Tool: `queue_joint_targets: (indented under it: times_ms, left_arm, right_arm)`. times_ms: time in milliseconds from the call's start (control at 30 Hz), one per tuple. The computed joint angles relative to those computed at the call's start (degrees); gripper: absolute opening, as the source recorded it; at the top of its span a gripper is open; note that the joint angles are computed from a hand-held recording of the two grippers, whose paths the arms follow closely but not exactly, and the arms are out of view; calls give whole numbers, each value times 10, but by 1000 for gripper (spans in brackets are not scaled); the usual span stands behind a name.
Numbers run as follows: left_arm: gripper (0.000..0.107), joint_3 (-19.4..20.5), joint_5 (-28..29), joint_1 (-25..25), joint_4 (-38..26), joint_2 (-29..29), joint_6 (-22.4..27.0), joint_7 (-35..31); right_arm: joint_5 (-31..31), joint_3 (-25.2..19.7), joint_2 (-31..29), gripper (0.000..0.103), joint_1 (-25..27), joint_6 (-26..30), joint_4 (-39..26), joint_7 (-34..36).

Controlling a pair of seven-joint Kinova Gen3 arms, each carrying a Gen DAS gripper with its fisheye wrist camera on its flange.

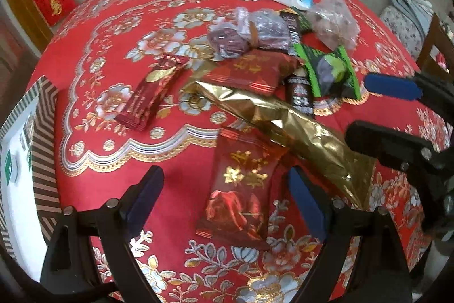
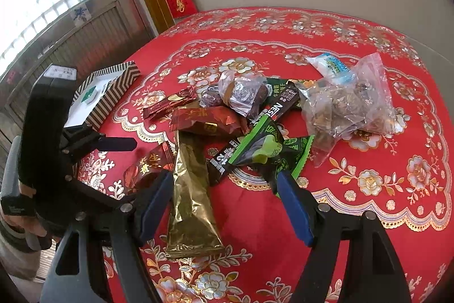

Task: Organize snacks
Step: 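Move both tools back over the remaining snack pile, then grasp the red candy packet with the left tool while the right tool grasps the gold foil bar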

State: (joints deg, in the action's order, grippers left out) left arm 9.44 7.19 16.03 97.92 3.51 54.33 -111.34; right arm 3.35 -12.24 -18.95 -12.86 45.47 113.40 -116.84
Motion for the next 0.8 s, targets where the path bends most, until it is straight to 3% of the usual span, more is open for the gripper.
queue_joint_targets:
  times_ms: [333,400,533,800]
  left_arm:
    - [87,-5,3,-8,-3,4,-7,0]
    - [78,-5,7,-10,-2,7,-9,-2]
    - [40,-7,11,-14,4,-1,-21,-7]
    - [38,-25,13,-40,18,-21,-26,15]
  right_arm:
    - [-3,2,1,75,-1,0,-1,2]
    - [-4,1,5,75,-2,1,-3,2]
    - [-3,0,17,75,-9,2,-11,8]
    - [18,-13,74,75,-35,19,-57,27]
